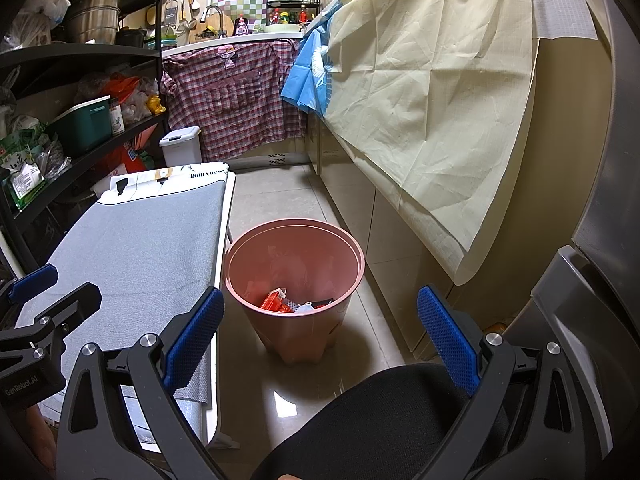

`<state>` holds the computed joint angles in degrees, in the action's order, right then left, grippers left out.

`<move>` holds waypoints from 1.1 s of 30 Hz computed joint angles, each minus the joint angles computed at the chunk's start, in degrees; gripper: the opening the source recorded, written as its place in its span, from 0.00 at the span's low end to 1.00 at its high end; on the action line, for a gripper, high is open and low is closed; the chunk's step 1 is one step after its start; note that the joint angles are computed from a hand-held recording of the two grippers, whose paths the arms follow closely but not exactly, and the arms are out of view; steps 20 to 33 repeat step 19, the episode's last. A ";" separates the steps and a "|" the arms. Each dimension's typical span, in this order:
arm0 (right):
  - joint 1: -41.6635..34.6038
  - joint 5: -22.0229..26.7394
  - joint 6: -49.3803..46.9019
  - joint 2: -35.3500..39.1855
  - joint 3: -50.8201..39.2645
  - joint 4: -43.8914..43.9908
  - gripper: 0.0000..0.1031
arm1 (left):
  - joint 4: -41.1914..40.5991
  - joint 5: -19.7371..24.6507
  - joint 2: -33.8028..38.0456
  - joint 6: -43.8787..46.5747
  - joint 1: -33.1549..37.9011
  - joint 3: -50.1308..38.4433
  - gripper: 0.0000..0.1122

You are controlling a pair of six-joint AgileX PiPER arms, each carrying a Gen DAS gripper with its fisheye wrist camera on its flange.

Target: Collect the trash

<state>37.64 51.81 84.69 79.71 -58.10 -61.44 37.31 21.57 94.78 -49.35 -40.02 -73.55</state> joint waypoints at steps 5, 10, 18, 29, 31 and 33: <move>-0.01 0.02 -0.07 -0.03 -0.02 0.05 0.93 | 0.13 0.03 0.11 -0.36 -0.04 -0.17 0.75; 0.00 0.03 -0.07 -0.01 -0.02 0.02 0.93 | 1.58 0.10 0.10 -1.45 -0.43 -0.18 0.75; 0.04 0.10 -0.08 -0.04 -0.06 0.08 0.93 | -0.44 0.67 0.49 0.26 -0.07 -0.73 0.75; 0.06 0.10 -0.02 0.00 -0.07 0.03 0.93 | -0.43 0.39 0.24 0.19 0.10 -0.26 0.75; 0.06 0.10 -0.02 0.00 -0.07 0.03 0.93 | -0.43 0.39 0.24 0.19 0.10 -0.26 0.75; 0.06 0.10 -0.02 0.00 -0.07 0.03 0.93 | -0.43 0.39 0.24 0.19 0.10 -0.26 0.75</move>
